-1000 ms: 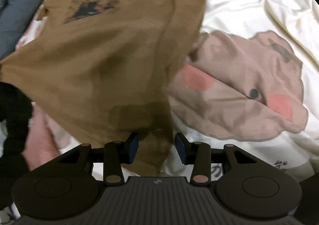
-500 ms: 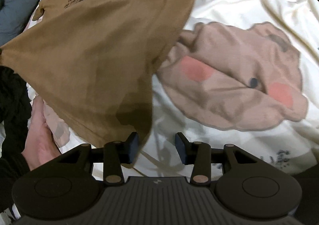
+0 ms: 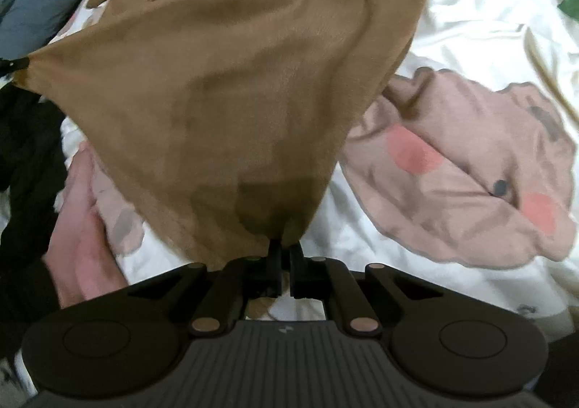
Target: Fold clothes
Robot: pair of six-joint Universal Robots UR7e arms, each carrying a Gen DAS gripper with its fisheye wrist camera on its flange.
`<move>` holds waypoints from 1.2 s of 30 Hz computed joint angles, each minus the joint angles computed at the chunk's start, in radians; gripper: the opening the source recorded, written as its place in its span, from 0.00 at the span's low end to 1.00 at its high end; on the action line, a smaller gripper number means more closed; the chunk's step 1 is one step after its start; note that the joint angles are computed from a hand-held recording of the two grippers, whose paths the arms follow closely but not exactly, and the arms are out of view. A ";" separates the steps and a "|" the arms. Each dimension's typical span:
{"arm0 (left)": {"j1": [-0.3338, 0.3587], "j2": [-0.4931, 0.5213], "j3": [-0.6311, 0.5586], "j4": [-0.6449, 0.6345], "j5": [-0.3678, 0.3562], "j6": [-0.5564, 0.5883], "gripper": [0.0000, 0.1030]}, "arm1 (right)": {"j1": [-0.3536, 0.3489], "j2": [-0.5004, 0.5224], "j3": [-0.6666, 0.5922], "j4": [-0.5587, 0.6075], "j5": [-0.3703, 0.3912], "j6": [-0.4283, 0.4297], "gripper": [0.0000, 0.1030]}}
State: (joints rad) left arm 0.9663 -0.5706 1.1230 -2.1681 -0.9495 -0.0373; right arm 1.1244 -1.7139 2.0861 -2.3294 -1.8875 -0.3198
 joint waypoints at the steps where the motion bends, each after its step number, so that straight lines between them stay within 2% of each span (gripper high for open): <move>1: -0.001 -0.013 0.016 0.000 -0.009 -0.007 0.04 | 0.001 -0.013 -0.007 0.019 0.000 -0.009 0.03; 5: -0.014 -0.084 0.108 -0.005 -0.057 -0.034 0.04 | 0.019 -0.070 -0.043 0.098 -0.020 -0.056 0.03; 9: -0.027 -0.143 0.190 -0.005 -0.099 -0.051 0.04 | 0.045 -0.081 -0.096 0.166 -0.062 -0.102 0.03; 13: -0.031 -0.189 0.262 0.002 -0.125 -0.086 0.04 | 0.068 -0.090 -0.136 0.216 -0.134 -0.138 0.03; 18: -0.027 -0.216 0.332 0.018 -0.116 -0.128 0.05 | 0.076 -0.080 -0.134 0.231 -0.194 -0.119 0.04; 21: -0.022 -0.214 0.338 0.054 -0.099 -0.148 0.07 | 0.068 -0.058 -0.113 0.187 -0.236 -0.059 0.10; 23: -0.021 -0.215 0.340 0.061 -0.089 -0.148 0.07 | 0.056 -0.061 -0.107 0.174 -0.212 -0.054 0.35; 24: -0.021 -0.215 0.340 0.060 -0.083 -0.147 0.07 | 0.049 -0.064 -0.105 0.169 -0.199 -0.052 0.39; 28: -0.017 -0.210 0.332 0.054 -0.077 -0.155 0.09 | 0.041 -0.057 -0.092 0.151 -0.201 -0.051 0.40; 31: -0.016 -0.199 0.329 0.047 -0.083 -0.154 0.15 | 0.041 -0.037 -0.087 0.152 -0.212 -0.044 0.40; 33: -0.017 -0.186 0.326 0.049 -0.081 -0.143 0.23 | 0.042 -0.023 -0.085 0.157 -0.217 -0.041 0.40; 36: -0.017 -0.170 0.327 0.049 -0.066 -0.131 0.24 | 0.039 0.003 -0.083 0.155 -0.227 -0.043 0.40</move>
